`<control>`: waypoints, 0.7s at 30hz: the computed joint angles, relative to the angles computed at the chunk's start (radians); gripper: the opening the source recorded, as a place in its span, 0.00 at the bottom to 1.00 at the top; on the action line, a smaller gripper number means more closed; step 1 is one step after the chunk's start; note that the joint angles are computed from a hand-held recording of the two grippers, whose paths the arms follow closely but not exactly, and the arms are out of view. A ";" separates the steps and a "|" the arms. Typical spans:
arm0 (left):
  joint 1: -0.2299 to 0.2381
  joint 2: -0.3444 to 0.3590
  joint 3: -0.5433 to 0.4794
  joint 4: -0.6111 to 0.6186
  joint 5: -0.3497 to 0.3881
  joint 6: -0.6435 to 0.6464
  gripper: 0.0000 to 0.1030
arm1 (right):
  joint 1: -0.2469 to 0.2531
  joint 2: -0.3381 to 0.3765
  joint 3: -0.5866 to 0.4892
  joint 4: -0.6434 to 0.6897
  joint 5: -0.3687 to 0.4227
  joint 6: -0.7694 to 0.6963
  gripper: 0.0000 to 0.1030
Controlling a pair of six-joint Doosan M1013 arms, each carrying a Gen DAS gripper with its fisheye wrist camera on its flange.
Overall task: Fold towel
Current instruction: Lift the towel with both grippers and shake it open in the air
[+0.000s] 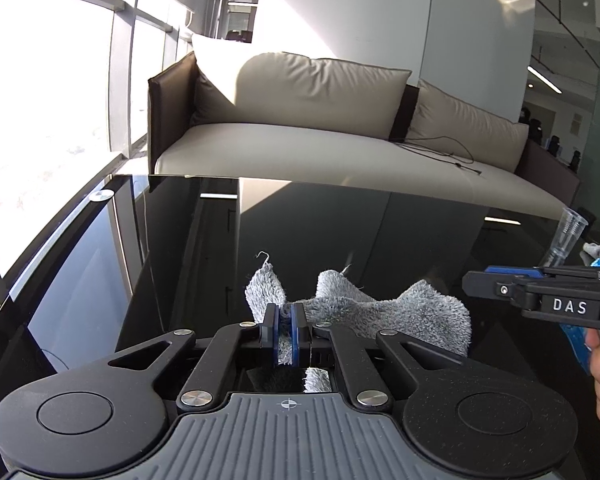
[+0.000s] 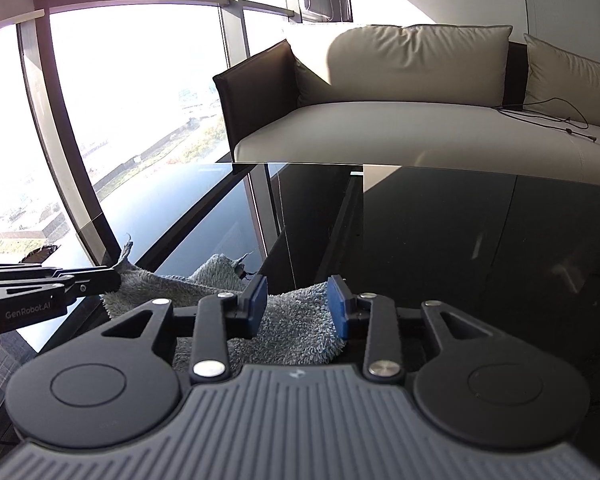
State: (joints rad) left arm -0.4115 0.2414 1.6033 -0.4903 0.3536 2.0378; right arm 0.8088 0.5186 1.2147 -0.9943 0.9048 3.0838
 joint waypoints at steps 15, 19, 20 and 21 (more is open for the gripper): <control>0.003 0.010 -0.009 -0.007 0.019 0.005 0.05 | -0.061 0.100 -0.115 0.164 0.045 -0.207 0.34; 0.004 0.011 -0.009 -0.007 0.019 0.007 0.05 | -0.056 0.100 -0.104 0.139 0.045 -0.193 0.08; 0.004 0.010 -0.008 -0.010 0.018 0.010 0.05 | -0.057 0.096 -0.097 0.139 0.036 -0.184 0.05; 0.004 0.009 -0.007 -0.013 0.017 0.012 0.05 | -0.055 0.095 -0.094 0.134 0.035 -0.176 0.05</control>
State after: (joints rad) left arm -0.4073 0.2508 1.5959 -0.5031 0.3707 2.0493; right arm 0.7535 0.6138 1.1208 -0.8600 0.9401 2.9073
